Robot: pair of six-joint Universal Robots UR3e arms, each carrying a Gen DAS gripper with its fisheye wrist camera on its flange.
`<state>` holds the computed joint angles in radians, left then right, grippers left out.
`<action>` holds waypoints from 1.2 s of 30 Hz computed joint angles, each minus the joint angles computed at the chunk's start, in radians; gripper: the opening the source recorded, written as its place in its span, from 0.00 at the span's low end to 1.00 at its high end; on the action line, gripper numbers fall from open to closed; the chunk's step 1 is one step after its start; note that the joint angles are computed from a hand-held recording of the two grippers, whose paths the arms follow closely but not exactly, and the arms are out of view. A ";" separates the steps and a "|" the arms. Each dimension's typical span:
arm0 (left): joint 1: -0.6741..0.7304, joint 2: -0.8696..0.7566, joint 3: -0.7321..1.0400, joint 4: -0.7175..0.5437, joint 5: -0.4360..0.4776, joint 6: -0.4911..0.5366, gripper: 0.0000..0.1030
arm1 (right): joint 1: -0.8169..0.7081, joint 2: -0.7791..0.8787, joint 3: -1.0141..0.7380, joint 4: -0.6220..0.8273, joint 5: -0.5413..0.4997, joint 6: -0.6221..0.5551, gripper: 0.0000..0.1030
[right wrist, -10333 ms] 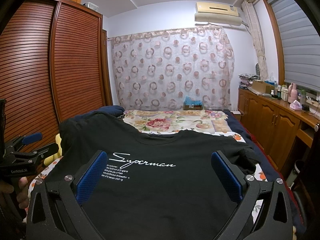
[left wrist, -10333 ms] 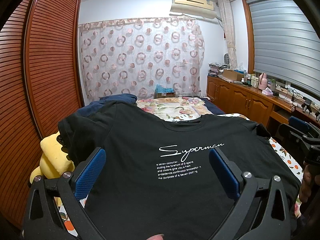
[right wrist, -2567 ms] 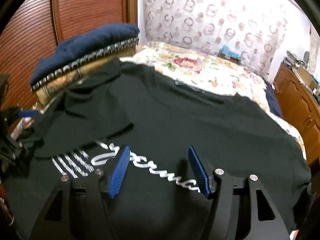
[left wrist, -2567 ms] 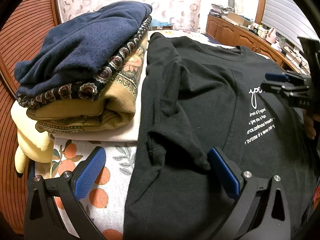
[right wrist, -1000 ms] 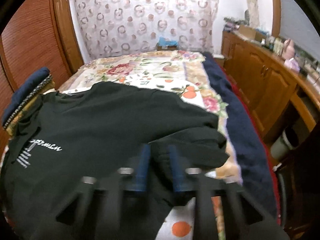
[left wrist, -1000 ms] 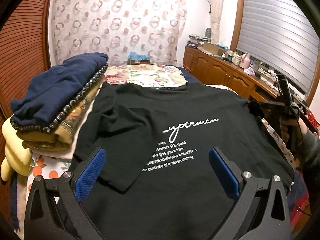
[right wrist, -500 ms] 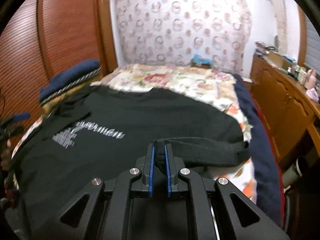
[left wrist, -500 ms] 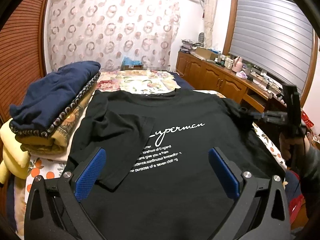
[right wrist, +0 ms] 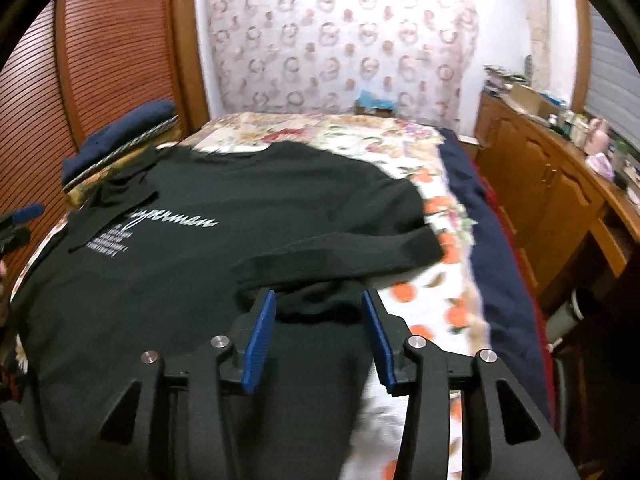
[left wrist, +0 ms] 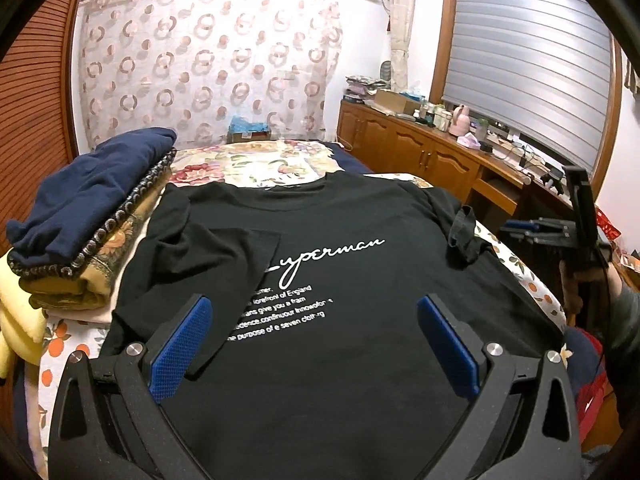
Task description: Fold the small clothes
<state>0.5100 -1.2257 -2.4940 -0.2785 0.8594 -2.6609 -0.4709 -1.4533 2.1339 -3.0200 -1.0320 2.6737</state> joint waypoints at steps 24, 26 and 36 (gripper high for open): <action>-0.006 -0.020 -0.017 0.015 0.008 -0.002 1.00 | 0.220 0.428 -0.745 0.303 -0.271 0.261 0.05; -0.003 -0.018 -0.018 0.014 0.007 -0.003 1.00 | 0.229 0.398 -0.725 0.282 -0.239 0.243 0.05; 0.013 -0.017 -0.021 0.009 -0.002 0.002 1.00 | 0.379 0.398 -0.873 0.297 -0.154 0.163 0.05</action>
